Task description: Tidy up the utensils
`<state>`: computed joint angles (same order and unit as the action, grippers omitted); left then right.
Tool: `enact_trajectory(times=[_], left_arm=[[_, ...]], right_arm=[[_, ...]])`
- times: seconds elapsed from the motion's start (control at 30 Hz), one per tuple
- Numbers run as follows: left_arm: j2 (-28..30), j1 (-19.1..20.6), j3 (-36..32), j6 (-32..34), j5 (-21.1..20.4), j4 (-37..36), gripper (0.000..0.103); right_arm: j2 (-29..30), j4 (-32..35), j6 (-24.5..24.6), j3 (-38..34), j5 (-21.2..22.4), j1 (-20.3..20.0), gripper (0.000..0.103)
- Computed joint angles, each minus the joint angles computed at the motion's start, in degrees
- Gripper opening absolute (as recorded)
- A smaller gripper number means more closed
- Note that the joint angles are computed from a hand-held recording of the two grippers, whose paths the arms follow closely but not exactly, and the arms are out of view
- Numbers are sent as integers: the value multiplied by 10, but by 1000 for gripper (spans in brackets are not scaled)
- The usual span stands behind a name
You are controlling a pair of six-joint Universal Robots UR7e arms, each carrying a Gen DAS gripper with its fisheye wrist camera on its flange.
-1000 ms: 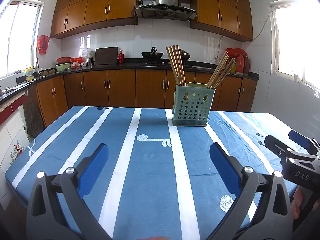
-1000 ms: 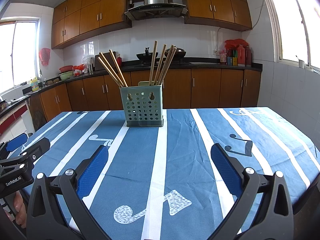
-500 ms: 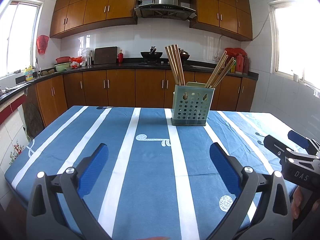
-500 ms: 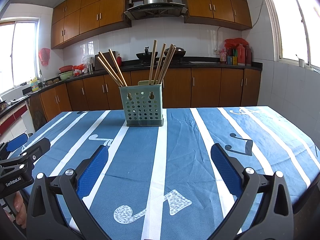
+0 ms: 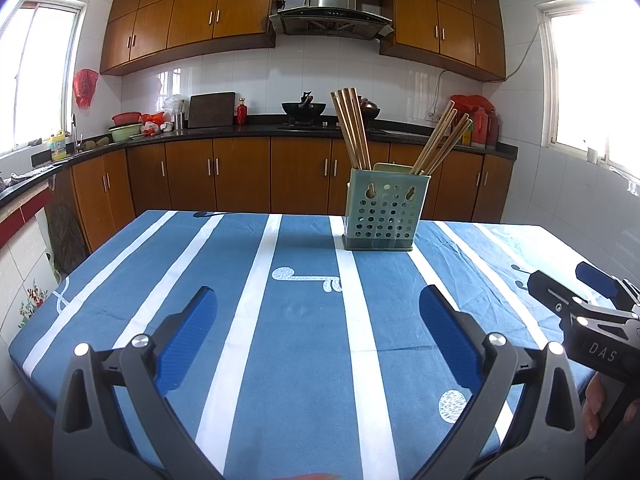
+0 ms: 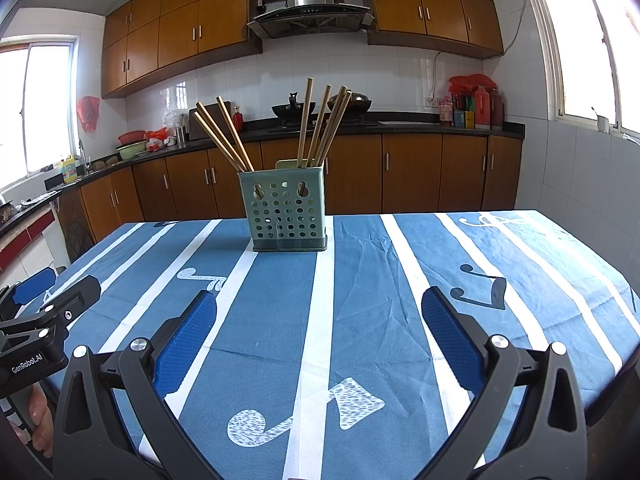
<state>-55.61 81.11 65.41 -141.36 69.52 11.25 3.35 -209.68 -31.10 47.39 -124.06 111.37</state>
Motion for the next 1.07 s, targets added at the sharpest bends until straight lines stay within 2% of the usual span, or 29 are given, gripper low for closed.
enact_trajectory(times=[0.7,1.07], left_arm=[[-2,1,6,-3,-2,-5,99],[3,1,-11,-12,-8,15,99]], right_arm=[[2,1,3,-2,-1,0,101],[8,0,9,-5,-5,3,101]])
